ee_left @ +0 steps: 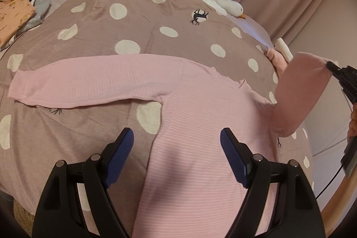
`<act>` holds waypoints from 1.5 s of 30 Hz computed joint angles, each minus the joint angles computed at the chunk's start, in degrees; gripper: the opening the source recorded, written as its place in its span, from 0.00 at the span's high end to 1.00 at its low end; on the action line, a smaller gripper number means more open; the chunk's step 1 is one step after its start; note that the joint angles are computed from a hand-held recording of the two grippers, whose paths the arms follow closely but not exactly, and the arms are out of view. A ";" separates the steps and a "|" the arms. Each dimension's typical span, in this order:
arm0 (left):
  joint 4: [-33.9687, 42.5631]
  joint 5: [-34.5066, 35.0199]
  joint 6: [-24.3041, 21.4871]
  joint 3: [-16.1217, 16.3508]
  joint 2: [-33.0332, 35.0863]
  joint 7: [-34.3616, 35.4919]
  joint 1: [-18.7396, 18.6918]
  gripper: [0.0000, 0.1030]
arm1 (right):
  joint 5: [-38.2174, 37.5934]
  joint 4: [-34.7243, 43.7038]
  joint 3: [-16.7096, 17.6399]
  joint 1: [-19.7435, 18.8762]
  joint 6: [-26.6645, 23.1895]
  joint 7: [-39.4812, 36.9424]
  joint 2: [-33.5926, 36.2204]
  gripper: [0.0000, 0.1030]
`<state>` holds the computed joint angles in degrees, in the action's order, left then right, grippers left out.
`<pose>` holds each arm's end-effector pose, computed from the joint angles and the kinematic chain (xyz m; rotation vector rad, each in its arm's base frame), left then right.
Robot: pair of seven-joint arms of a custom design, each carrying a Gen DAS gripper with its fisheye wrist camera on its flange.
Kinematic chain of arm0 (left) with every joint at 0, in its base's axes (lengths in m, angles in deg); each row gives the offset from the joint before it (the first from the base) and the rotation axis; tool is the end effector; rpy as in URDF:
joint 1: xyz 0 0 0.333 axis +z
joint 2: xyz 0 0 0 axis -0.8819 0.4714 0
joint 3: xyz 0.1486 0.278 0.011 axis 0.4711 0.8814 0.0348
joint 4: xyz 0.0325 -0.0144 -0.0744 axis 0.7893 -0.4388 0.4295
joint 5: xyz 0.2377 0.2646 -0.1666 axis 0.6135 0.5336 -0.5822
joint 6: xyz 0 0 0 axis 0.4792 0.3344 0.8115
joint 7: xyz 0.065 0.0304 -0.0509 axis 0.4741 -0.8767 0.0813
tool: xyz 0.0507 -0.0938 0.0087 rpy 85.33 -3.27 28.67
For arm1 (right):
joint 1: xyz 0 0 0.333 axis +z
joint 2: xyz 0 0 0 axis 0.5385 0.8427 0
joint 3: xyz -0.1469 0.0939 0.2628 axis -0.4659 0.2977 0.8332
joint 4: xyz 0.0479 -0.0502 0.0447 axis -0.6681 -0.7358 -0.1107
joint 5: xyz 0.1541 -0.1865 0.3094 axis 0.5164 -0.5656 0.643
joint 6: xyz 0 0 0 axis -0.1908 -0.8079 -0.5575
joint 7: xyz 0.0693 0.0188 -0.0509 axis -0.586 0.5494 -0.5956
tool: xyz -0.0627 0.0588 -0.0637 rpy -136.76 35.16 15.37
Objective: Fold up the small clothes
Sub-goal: 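Lift the sleeve with the right gripper and fold it across the shirt body, then open the right gripper to release the sleeve on the body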
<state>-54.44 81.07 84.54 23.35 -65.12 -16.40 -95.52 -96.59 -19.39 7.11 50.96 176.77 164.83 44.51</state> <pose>0.5634 -0.4283 0.4482 -2.1053 1.7574 -1.0746 0.6153 0.2199 0.5405 -1.4237 1.5903 -0.7690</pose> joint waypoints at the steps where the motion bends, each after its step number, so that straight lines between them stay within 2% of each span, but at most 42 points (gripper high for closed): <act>1: -0.37 0.16 0.19 0.19 -0.25 -0.31 -0.10 0.23 | 1.94 0.48 1.12 -0.21 0.12 -2.62 1.04 0.94; 4: -1.12 0.64 0.35 0.55 -0.70 -1.20 -0.19 0.23 | 9.17 0.68 3.73 -0.39 0.94 -10.69 2.90 0.94; 5: -1.13 0.82 0.21 0.61 -0.71 -1.41 -0.19 0.22 | 14.33 0.73 6.23 -1.86 1.84 -16.44 4.29 0.94; 9: -1.25 1.24 -0.90 0.37 -0.75 -1.81 0.14 0.22 | 22.95 1.28 10.18 -2.29 1.03 -26.72 7.15 0.94; 10: -1.39 1.09 -0.88 0.14 -0.75 -1.74 0.39 0.22 | 25.66 1.41 11.70 -3.07 0.76 -29.69 7.91 0.94; 11: -1.61 0.86 -0.84 -0.04 -0.77 -1.69 0.62 0.22 | 30.62 1.86 15.06 -5.14 0.36 -35.13 9.57 0.94; 13: -2.01 0.35 -1.10 -0.34 -0.84 -1.53 1.01 0.22 | 35.59 2.81 18.87 -7.02 -0.88 -40.31 11.60 0.94; 17: -2.51 -0.15 -1.55 -0.59 -0.89 -1.53 1.38 0.22 | 42.38 5.72 23.14 -8.15 -4.92 -48.81 15.99 0.94; 21: -3.12 -0.54 -1.48 -0.68 -1.10 -1.69 1.62 0.22 | 47.52 8.19 24.62 -7.93 -8.11 -54.23 18.80 0.94; 26: -3.18 -1.15 -1.58 -1.02 -1.09 -1.40 1.91 0.22 | 51.82 10.41 24.09 -6.33 -11.04 -59.47 20.79 0.94; 29: -3.45 -1.35 -1.42 -1.12 -1.26 -1.06 2.00 0.22 | 52.84 10.28 22.08 -4.38 -12.31 -61.48 20.21 0.93; 30: -3.63 -1.51 -1.16 -1.20 -1.36 -0.87 2.12 0.22 | 53.39 9.94 21.45 -3.90 -12.18 -62.02 19.83 0.88; 31: -3.74 -1.81 -0.94 -1.32 -1.41 -0.66 2.26 0.22 | 54.12 8.99 20.99 -3.68 -11.67 -62.75 18.94 0.78; 34: -3.75 -3.34 0.10 -1.92 -1.30 0.55 2.88 0.22 | 58.19 3.73 20.95 -4.71 -6.58 -65.53 14.80 0.55; 35: -3.49 -4.02 0.37 -2.18 -1.11 1.26 3.06 0.22 | 61.15 1.41 22.36 -6.54 -5.18 -67.08 12.81 0.53; 37: -2.35 -5.57 1.02 -2.85 -0.26 3.42 3.44 0.22 | 64.49 -1.13 21.91 -7.25 -5.07 -67.21 10.16 0.47; 38: -1.68 -6.51 1.30 -3.25 0.27 4.86 3.64 0.22 | 65.81 -3.35 21.34 -7.48 -3.26 -67.16 8.48 0.47; 39: -0.71 -7.73 1.55 -3.84 1.08 6.69 3.96 0.22 | 66.09 -4.59 20.48 -6.99 -1.97 -66.85 7.75 0.47; 41: 1.91 -11.08 1.57 -5.46 3.38 11.14 4.79 0.22 | 63.17 -7.71 15.66 -4.04 0.20 -62.36 5.63 0.47; 43: 5.85 -15.59 0.74 -8.07 6.85 16.67 6.20 0.22 | 55.21 -10.95 7.73 1.05 1.69 -51.74 3.70 0.47; 45: 11.00 -19.01 -2.09 -10.20 10.92 21.73 6.92 0.22 | 51.97 -13.12 4.80 2.20 2.41 -46.71 2.73 0.47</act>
